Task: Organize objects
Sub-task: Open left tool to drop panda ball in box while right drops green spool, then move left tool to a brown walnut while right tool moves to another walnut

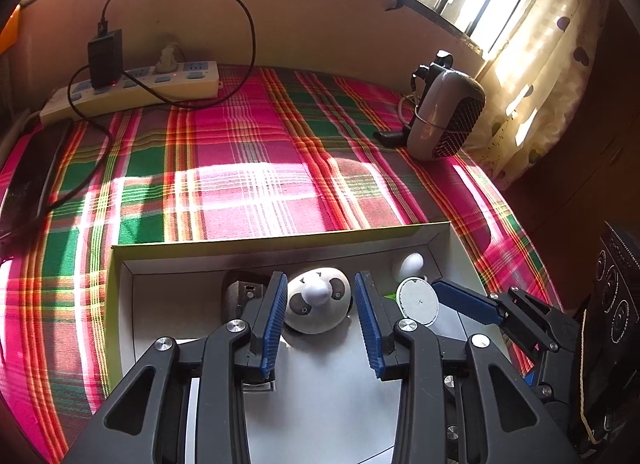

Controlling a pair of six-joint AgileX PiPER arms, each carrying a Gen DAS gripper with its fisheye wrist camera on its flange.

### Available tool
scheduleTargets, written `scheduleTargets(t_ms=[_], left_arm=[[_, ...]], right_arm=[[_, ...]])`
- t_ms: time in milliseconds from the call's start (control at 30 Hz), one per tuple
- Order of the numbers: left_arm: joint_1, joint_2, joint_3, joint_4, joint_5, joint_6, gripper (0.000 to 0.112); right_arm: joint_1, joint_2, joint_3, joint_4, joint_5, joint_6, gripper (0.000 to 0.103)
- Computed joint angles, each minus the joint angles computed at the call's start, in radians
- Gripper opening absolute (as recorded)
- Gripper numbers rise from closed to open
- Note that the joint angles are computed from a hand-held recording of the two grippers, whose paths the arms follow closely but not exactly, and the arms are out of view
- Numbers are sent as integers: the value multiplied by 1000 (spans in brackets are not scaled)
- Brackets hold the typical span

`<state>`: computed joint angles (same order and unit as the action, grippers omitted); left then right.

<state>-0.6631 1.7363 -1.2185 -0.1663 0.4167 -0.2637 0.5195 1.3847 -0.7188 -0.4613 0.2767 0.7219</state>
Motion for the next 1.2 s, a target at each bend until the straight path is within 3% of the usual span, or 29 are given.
scheduleTargets(t_ms=[200, 300, 633, 767, 867, 967, 1200], left_arm=[[-12, -87, 74, 65, -27, -65, 33], [-24, -144, 124, 166, -36, -165, 33], [-33, -423, 401, 394, -76, -451, 33], [-58, -545, 507, 552, -44, -624, 33], [-54, -626, 585, 560, -37, -664, 33], [-124, -681, 642, 722, 20, -833, 33], [-159, -720, 734, 639, -35, -766, 33]], right_arm=[[50, -59, 31, -131, 36, 165, 59], [81, -103, 50, -187, 65, 243, 59], [275, -296, 159, -372, 253, 564, 59], [425, -363, 191, -431, 398, 702, 59], [547, -413, 219, -454, 499, 799, 59], [671, -437, 232, -457, 612, 886, 59], [960, -454, 266, -419, 858, 1070, 59]])
